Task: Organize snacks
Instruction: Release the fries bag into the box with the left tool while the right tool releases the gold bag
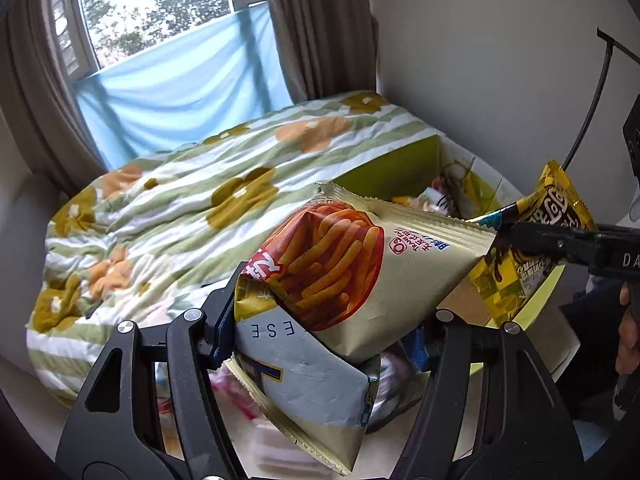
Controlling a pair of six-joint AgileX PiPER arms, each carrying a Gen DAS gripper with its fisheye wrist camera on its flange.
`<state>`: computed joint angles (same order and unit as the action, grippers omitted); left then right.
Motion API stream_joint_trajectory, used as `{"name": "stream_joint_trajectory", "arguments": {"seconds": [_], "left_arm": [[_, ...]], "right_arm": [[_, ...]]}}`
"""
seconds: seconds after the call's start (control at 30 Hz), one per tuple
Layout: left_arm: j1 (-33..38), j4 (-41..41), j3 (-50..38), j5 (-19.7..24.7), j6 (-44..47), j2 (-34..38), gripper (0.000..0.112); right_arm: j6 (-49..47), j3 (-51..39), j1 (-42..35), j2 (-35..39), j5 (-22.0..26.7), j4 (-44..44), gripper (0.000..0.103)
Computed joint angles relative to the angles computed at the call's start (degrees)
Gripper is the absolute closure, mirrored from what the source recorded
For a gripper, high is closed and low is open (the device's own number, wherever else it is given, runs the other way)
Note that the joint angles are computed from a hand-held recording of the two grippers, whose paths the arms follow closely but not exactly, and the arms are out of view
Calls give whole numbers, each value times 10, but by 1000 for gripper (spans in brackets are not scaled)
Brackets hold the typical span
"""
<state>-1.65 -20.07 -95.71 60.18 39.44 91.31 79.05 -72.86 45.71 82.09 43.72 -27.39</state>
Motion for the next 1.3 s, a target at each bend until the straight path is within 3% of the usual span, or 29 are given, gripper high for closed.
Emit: {"name": "stream_joint_trajectory", "arguments": {"seconds": [0.2, 0.4, 0.43, 0.47, 0.53, 0.67, 0.93, 1.3], "left_arm": [[-181, 147, -76, -11, -229, 102, 50], [-255, 222, -137, 16, -344, 201, 49], [-260, 229, -138, 15, -352, 207, 45], [-266, 236, -146, 21, -361, 216, 33], [-267, 245, -134, 13, -377, 215, 10], [-249, 212, -102, 7, -374, 192, 10], [-221, 227, 16, -16, -400, 97, 10], [-182, 234, 86, -21, -416, 36, 10]], "right_arm": [[-274, 65, -174, -66, -35, 199, 60], [-519, 86, -317, -69, -26, 387, 60], [-543, 88, -331, -69, -23, 404, 60], [-564, 89, -344, -67, -22, 420, 60], [-597, 96, -367, -69, -19, 447, 60], [-627, 101, -388, -63, -21, 470, 60], [-663, 79, -371, -32, -23, 487, 60], [-707, -71, -325, 121, 6, 516, 58]]}}
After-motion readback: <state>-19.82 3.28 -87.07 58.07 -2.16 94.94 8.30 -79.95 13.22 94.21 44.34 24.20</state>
